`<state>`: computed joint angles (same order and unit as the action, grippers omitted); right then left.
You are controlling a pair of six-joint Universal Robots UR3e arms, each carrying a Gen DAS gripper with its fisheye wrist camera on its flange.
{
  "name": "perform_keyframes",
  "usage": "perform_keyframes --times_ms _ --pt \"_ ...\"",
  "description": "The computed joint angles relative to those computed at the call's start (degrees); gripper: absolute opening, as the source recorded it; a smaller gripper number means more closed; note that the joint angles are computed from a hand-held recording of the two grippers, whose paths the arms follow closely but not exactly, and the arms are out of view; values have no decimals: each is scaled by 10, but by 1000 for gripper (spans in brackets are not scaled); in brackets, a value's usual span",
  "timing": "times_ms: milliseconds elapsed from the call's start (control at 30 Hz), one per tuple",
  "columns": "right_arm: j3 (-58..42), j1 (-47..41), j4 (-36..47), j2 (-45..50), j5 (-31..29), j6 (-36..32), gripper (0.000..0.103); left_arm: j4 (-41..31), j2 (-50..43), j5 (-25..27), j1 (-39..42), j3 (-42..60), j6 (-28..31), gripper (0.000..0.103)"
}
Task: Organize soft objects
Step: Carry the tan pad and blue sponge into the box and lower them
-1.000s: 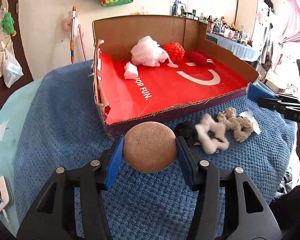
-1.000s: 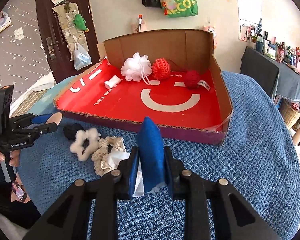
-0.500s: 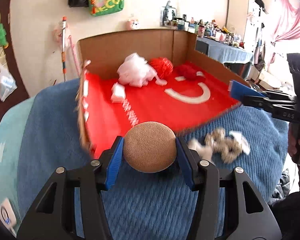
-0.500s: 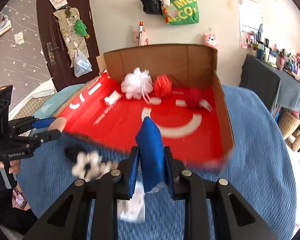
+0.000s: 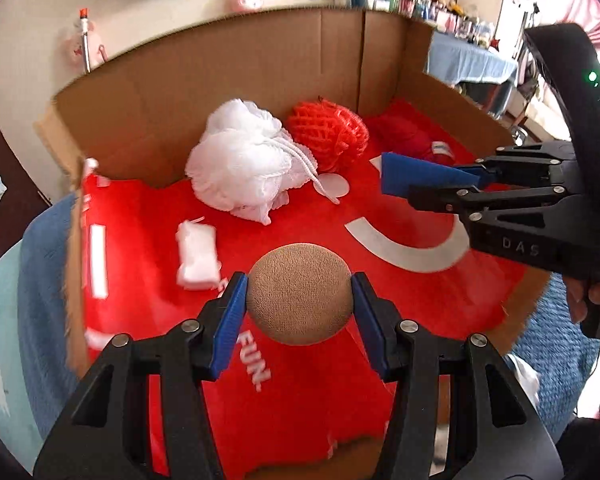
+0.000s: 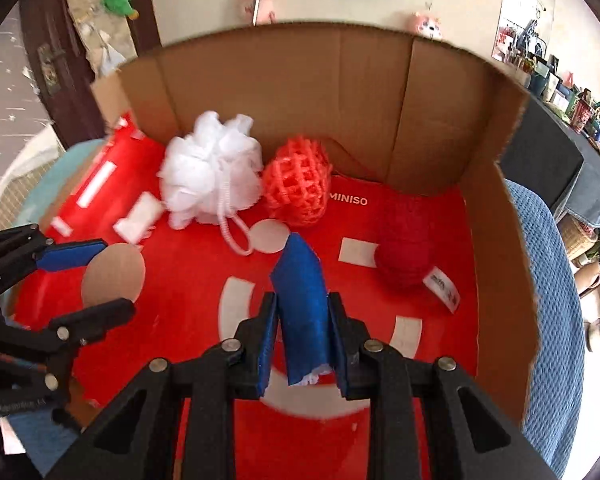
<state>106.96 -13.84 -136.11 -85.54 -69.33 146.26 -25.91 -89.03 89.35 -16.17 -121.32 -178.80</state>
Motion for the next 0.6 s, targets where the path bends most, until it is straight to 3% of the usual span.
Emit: perform_keyframes --times_ms 267,600 --pt "-76 21 45 69 -17 21 27 -12 -76 -10 3 61 -2 50" --pt "-95 18 59 86 -20 26 31 -25 -130 -2 -11 108 -6 51"
